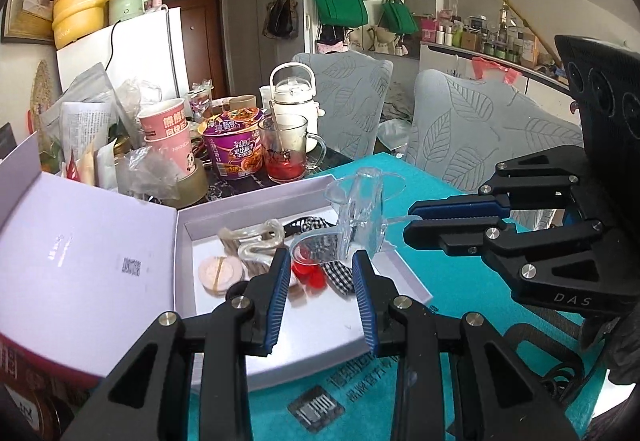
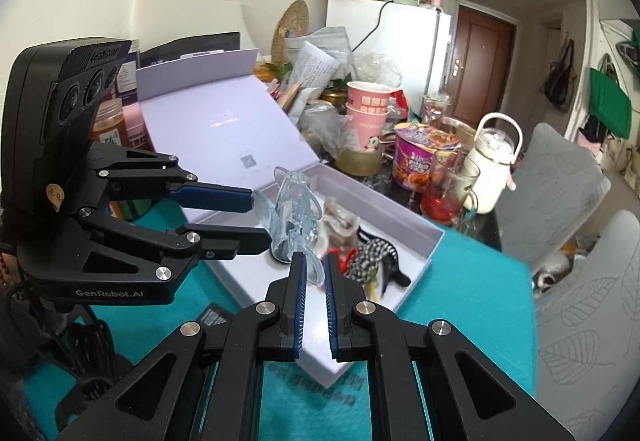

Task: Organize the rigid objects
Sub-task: 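Lower the clear clip into the box and open the right gripper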

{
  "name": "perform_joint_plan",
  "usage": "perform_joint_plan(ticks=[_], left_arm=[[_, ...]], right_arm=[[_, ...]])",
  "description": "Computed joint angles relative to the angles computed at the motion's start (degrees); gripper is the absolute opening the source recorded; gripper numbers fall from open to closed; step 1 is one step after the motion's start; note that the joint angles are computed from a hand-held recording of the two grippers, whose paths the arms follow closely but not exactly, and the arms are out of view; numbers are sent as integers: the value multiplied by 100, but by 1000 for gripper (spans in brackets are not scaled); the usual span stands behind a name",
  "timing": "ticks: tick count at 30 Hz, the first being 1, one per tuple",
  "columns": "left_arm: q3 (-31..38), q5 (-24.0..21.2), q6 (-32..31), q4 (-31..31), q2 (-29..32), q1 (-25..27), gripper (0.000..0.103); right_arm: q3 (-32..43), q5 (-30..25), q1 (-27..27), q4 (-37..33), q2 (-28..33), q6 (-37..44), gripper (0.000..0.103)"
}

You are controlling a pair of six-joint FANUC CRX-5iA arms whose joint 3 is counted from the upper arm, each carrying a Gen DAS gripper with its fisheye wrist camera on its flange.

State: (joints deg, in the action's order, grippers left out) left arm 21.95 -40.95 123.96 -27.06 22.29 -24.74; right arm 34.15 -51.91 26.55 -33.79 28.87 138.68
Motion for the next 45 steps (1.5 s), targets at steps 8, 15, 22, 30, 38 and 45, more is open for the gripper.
perform_joint_plan(ticks=[8,15,22,30,38,45], left_arm=[[374,53,-407,177,299,299,31],[678,57,-675,215,522,555,31],[845,60,-836,304,717,747,31],[760,-82,-1186,1170,910,1054,31],[1173,-502,-1474,1389,1272,960,29],[1068,-471,-1359,1546,1225,1006,29]], right_arm=[[1120,-326,1,95,757,-151,9],[1986,-425,99,239,1347,-226,9],[3161,-811,121,251,2100,-369,9],[4123,-1383,177,315,2795,-513,10],[4549,-1898,216,408,3092,-652,7],[5235,-2398,233,462,3465,-881,7]])
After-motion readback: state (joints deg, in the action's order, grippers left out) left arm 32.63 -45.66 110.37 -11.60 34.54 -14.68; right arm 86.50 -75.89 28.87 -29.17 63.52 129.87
